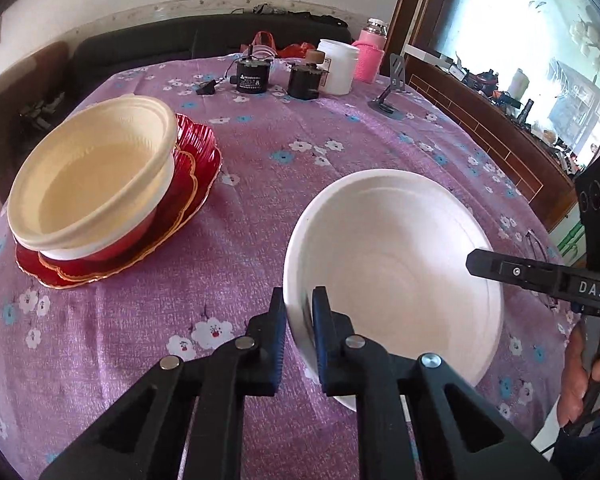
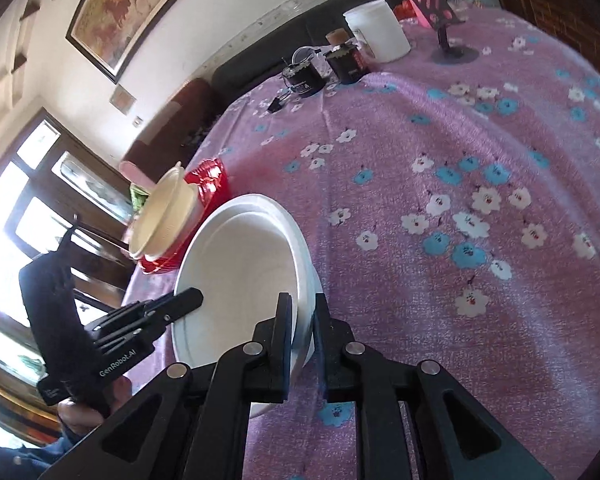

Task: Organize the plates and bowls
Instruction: 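Lift the white bowl with both grippers and carry it toward the stack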

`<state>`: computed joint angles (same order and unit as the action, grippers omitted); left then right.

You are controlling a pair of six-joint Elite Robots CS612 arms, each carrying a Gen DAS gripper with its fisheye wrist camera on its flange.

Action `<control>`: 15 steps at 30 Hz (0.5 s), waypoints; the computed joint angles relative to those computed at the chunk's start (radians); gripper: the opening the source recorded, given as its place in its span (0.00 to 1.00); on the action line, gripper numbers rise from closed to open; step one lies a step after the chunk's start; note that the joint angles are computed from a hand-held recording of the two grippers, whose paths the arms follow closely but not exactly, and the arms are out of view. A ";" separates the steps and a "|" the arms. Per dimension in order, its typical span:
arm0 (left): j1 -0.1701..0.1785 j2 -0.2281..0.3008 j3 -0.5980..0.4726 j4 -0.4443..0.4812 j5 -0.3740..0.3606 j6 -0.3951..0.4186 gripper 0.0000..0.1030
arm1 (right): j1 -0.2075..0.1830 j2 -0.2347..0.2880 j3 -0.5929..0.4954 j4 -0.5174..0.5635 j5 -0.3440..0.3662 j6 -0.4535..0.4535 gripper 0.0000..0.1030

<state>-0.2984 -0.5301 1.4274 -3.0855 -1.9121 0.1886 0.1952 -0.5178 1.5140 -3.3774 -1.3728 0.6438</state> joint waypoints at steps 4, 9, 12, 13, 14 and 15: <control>-0.010 0.000 0.012 -0.049 0.032 0.019 0.12 | 0.004 -0.002 0.008 0.001 -0.033 0.001 0.13; -0.015 0.001 0.021 -0.086 0.045 0.035 0.12 | 0.015 0.000 0.009 0.003 -0.087 0.000 0.13; -0.016 0.004 0.013 -0.076 0.047 0.030 0.13 | 0.020 -0.003 0.008 0.014 -0.110 -0.005 0.13; -0.016 0.005 0.009 -0.068 0.047 0.026 0.13 | 0.021 -0.003 0.007 0.017 -0.112 -0.008 0.13; -0.016 0.006 0.007 -0.062 0.048 0.027 0.13 | 0.021 -0.004 0.007 0.016 -0.116 -0.013 0.13; -0.017 0.007 0.007 -0.060 0.050 0.028 0.13 | 0.023 -0.004 0.006 0.016 -0.120 -0.016 0.13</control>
